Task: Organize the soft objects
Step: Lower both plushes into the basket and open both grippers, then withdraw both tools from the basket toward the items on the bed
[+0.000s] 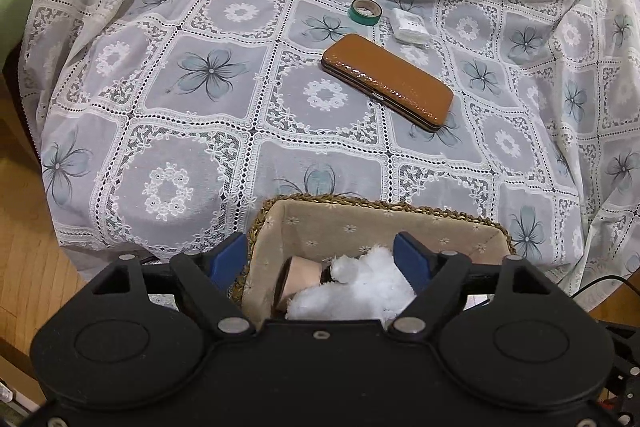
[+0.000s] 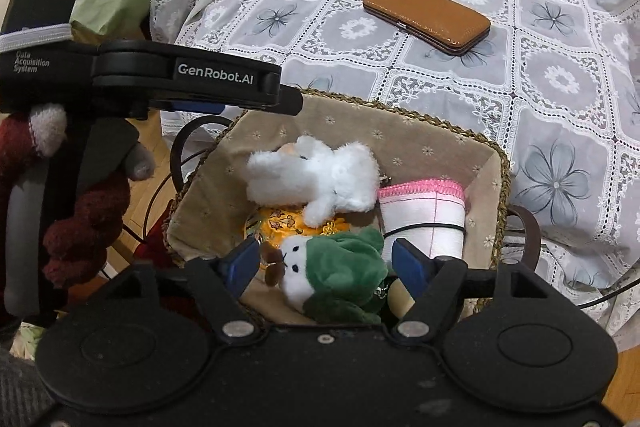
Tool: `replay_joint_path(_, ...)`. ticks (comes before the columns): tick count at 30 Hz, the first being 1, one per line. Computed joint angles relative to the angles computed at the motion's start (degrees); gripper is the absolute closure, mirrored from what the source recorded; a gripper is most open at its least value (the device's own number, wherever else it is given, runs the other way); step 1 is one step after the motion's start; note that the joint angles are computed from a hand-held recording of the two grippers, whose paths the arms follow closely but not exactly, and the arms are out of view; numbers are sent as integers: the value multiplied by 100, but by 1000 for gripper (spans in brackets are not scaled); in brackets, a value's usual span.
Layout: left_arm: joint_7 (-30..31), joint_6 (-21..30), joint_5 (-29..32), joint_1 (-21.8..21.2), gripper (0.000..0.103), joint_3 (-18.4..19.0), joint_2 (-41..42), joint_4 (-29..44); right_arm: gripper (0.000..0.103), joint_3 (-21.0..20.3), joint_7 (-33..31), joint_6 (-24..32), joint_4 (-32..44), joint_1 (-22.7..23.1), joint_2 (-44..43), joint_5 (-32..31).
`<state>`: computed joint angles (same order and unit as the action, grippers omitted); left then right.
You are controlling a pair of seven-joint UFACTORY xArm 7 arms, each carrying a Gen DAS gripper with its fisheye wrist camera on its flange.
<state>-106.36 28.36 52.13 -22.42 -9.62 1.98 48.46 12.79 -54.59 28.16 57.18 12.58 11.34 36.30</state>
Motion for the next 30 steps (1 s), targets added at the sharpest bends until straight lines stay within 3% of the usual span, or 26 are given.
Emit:
replay_joint_path(13,771,230,-455,-97,25,-8,150,158,30,-25,305,85,193,37,129,-345)
replay_joint_path(30,2000,491,-1493,-126,24,-14,131,329,29,-155,1140,743,751,6,382,-1142)
